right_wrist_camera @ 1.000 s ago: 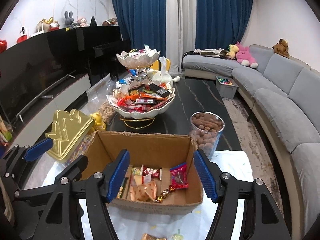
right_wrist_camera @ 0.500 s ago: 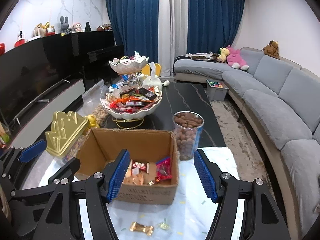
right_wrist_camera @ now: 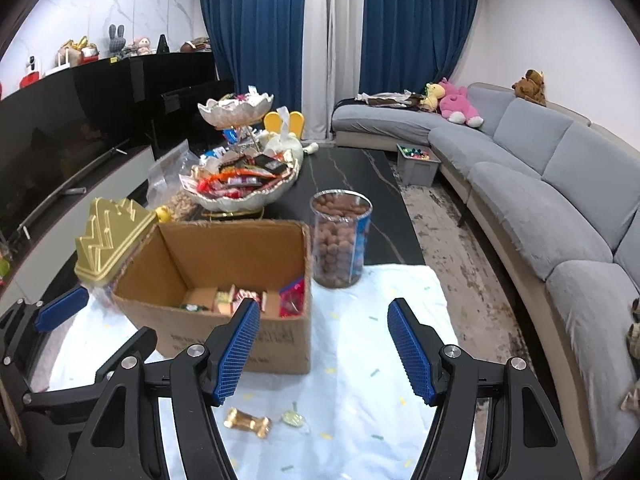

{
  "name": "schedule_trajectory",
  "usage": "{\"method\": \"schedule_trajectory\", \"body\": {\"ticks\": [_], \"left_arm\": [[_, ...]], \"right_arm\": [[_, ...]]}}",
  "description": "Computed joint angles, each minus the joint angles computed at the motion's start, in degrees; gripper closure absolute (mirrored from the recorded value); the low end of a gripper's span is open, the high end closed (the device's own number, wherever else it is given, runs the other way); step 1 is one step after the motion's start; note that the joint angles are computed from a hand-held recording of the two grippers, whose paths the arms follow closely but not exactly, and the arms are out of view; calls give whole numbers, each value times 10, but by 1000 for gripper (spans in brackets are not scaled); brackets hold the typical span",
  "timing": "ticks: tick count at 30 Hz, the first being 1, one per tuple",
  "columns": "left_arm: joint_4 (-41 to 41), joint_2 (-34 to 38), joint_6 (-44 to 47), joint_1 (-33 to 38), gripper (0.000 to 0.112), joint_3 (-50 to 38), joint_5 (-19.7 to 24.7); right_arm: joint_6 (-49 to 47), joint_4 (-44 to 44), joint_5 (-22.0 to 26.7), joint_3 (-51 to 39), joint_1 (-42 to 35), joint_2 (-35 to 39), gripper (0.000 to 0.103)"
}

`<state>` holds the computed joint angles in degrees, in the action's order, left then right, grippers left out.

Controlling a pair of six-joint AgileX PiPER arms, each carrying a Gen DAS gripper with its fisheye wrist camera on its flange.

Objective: Organize snacks
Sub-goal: 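Withdraw both open tools from the box back over the table, then lower both tools toward the gold-wrapped candy and the green candy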

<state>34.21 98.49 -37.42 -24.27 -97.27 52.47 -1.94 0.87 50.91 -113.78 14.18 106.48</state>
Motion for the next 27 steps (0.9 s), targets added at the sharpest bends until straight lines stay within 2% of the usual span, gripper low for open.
{"method": "schedule_trajectory", "body": {"ticks": [9, 19, 27], "left_arm": [[28, -3, -62, -24, 33, 54, -17], [43, -16, -101, -46, 33, 142, -73], [80, -7, -147, -66, 33, 187, -110]], "right_arm": [[-44, 14, -44, 92, -14, -35, 36], [-121, 69, -70, 155, -40, -38, 36], [-225, 138, -98, 218, -54, -41, 36]]}}
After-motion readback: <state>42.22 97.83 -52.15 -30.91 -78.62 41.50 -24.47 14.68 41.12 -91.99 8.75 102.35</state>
